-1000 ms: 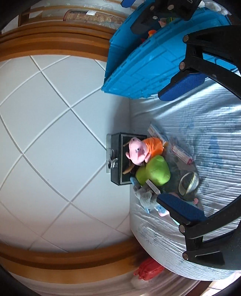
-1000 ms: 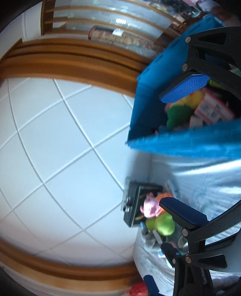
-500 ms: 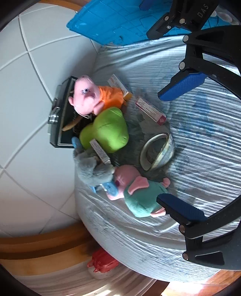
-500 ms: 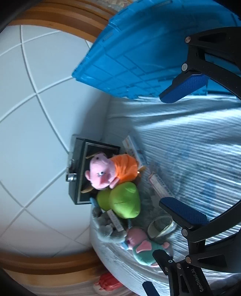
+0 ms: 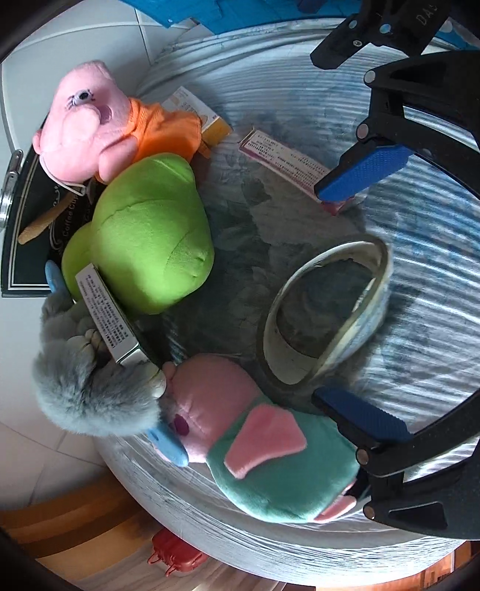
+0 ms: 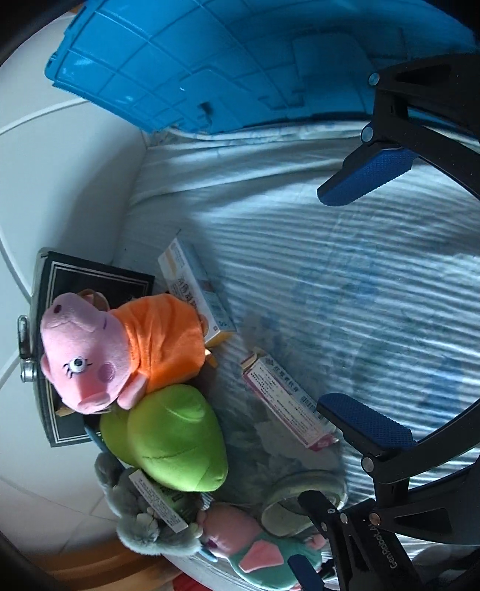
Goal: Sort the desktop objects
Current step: 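Return both grippers to the pile and approach the white medicine box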
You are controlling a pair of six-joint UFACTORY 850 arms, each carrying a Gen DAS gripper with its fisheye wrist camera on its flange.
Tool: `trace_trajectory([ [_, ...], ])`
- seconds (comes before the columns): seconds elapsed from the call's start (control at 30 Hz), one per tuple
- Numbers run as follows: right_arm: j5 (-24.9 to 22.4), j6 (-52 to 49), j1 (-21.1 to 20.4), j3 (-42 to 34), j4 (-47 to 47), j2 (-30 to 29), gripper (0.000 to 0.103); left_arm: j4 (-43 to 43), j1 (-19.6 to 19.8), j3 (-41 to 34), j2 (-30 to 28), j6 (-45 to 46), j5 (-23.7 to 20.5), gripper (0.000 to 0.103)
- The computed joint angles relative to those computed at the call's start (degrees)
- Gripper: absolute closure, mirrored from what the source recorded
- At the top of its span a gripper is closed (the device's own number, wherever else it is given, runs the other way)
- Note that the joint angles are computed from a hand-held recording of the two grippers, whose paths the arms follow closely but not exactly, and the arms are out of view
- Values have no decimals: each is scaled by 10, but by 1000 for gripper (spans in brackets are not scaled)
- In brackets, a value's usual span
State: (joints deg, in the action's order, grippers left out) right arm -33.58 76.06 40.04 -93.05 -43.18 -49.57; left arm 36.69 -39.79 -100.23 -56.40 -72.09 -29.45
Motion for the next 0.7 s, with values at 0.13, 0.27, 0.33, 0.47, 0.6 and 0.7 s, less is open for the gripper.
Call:
trace_trajectory([
  [0.13, -4, -50, -12, -55, 56, -41, 0, -3, 6, -49, -39, 20, -29, 1],
  [0.27, -19, -106, -17, -127, 103, -91, 0, 10, 4, -90, -69, 37, -62, 1],
  [0.33, -35, -121, -18, -157, 117, -111, 0, 19, 4, -96, -75, 39, -70, 1],
  [0.47, -14, -169, -28, -185, 189, -134, 0, 28, 7, -56, -54, 28, -42, 1],
  [0.6, 0, -224, -32, -216, 257, -157, 0, -32, 12, -11, -33, 60, 1, 1],
  [0.7, -12, -260, -30, -233, 283, -171, 13, -49, 13, 0, -32, 77, 14, 1],
])
